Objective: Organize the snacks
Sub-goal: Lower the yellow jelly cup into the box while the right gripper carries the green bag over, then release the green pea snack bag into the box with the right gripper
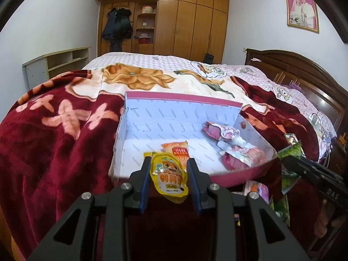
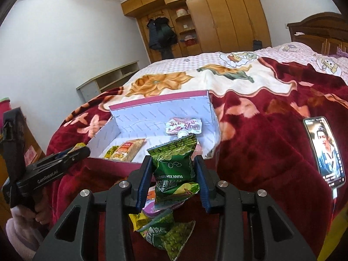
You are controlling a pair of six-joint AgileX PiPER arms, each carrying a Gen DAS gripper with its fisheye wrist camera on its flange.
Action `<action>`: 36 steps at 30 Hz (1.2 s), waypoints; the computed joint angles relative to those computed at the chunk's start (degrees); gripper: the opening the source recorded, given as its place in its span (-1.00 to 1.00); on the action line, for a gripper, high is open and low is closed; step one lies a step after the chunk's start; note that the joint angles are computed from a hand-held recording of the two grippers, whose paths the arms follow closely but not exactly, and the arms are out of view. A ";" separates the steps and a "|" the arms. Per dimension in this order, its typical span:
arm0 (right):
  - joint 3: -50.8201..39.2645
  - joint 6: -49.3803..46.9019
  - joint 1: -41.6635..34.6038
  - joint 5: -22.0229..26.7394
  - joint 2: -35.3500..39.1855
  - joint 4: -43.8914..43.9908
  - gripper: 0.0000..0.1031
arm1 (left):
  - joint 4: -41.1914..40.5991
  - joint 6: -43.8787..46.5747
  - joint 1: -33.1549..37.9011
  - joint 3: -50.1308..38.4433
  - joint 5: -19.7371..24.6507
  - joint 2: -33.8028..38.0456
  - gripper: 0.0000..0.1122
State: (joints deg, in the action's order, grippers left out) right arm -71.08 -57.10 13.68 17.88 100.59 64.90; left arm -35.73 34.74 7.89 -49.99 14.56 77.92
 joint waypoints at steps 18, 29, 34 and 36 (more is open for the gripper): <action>-6.94 16.28 1.39 3.94 2.71 -16.23 -0.23 | 13.74 -12.74 0.39 -23.90 6.69 20.93 -0.41; -12.33 25.30 3.74 4.72 4.71 -26.12 -0.23 | 19.75 -20.76 0.25 -29.48 9.26 27.02 -0.38; -18.54 32.56 5.32 6.14 8.30 -33.86 -0.23 | 17.65 -18.92 0.49 -28.81 8.80 26.90 -0.19; -21.57 35.23 5.83 7.29 10.28 -36.33 -0.23 | 15.64 -17.21 1.03 -28.87 9.09 27.16 -0.18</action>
